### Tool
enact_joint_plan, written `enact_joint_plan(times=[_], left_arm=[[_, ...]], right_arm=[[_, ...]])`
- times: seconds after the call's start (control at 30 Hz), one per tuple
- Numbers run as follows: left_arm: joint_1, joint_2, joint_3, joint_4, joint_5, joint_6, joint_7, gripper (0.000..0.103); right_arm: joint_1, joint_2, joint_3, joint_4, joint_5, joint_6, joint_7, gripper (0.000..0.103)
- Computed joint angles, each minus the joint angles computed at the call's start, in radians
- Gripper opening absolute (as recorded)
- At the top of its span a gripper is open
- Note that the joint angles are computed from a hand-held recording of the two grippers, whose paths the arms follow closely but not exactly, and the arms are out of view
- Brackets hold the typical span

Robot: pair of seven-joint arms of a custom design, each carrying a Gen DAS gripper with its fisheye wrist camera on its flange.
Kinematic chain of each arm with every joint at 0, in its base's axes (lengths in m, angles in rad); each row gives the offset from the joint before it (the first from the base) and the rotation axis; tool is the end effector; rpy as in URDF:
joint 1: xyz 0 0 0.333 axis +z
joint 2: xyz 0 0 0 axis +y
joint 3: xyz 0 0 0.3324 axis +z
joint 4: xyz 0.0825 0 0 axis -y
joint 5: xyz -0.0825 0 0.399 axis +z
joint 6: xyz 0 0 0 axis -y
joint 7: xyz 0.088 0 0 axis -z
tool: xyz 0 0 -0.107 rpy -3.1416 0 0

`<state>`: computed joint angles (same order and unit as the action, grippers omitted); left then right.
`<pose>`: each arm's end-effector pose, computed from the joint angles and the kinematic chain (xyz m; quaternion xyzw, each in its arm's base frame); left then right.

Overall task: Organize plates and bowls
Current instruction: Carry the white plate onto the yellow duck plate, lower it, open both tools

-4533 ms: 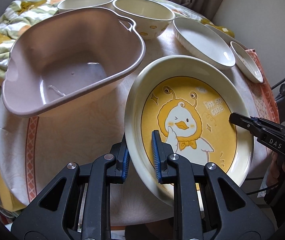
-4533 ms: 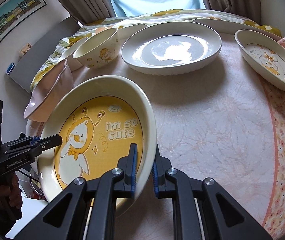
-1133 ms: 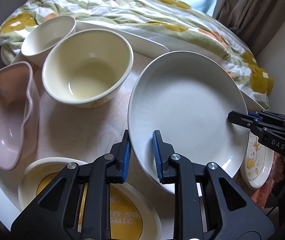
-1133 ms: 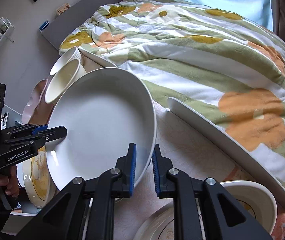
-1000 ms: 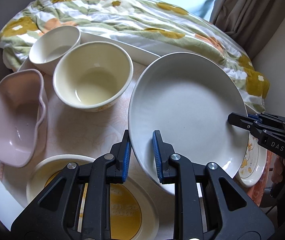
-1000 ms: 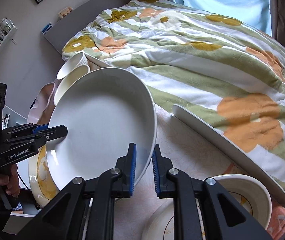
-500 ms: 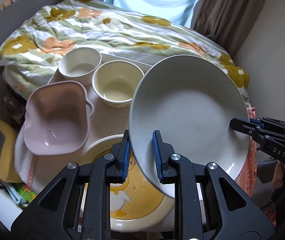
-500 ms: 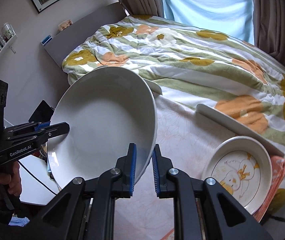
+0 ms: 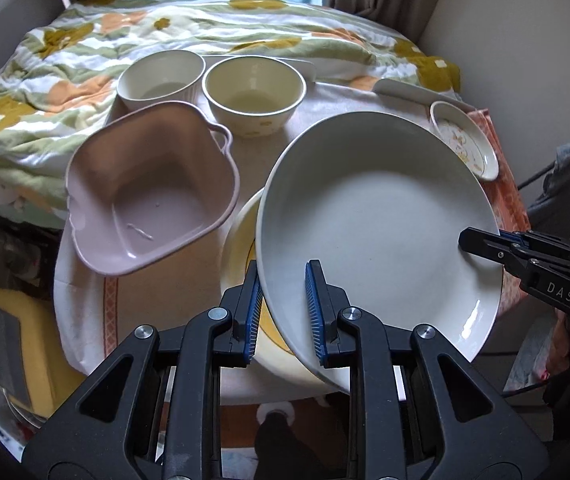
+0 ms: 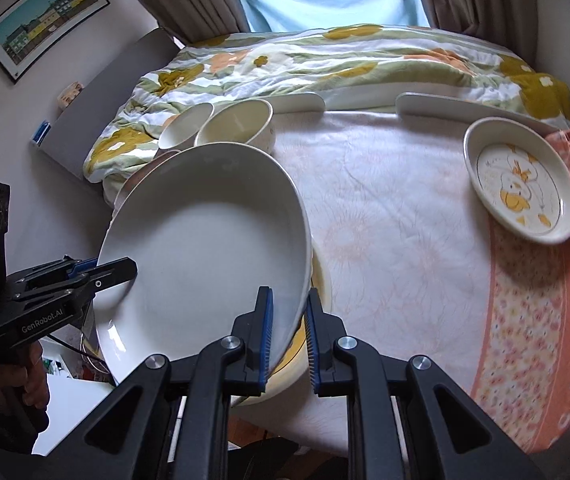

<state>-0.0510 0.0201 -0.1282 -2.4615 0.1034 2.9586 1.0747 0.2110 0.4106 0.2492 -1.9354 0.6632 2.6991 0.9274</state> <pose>0.5163 -0.1005 0.3443 -0.7584 0.6072 -0.2042 0.1201 0.6105 0.2665 0.3151 -0.8266 0.4859 0.0265 0.2828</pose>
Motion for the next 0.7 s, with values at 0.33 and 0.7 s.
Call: enact_joint_plan(times=[0.33, 0.7], left_arm=[[0.053, 0.113, -0.062, 0.002, -0.324, 0.059, 0.313, 0.019], [0.030, 0.185, -0.040, 0.056, -0.298, 0.061, 0.319, 0.019]], right_arm=[[0.039, 0.032, -0.001, -0.067, -0.080, 0.114, 0.117, 0.014], [0.012, 0.050, 0.035, -0.083, -0.157, 0.193, 0.162, 0.014]])
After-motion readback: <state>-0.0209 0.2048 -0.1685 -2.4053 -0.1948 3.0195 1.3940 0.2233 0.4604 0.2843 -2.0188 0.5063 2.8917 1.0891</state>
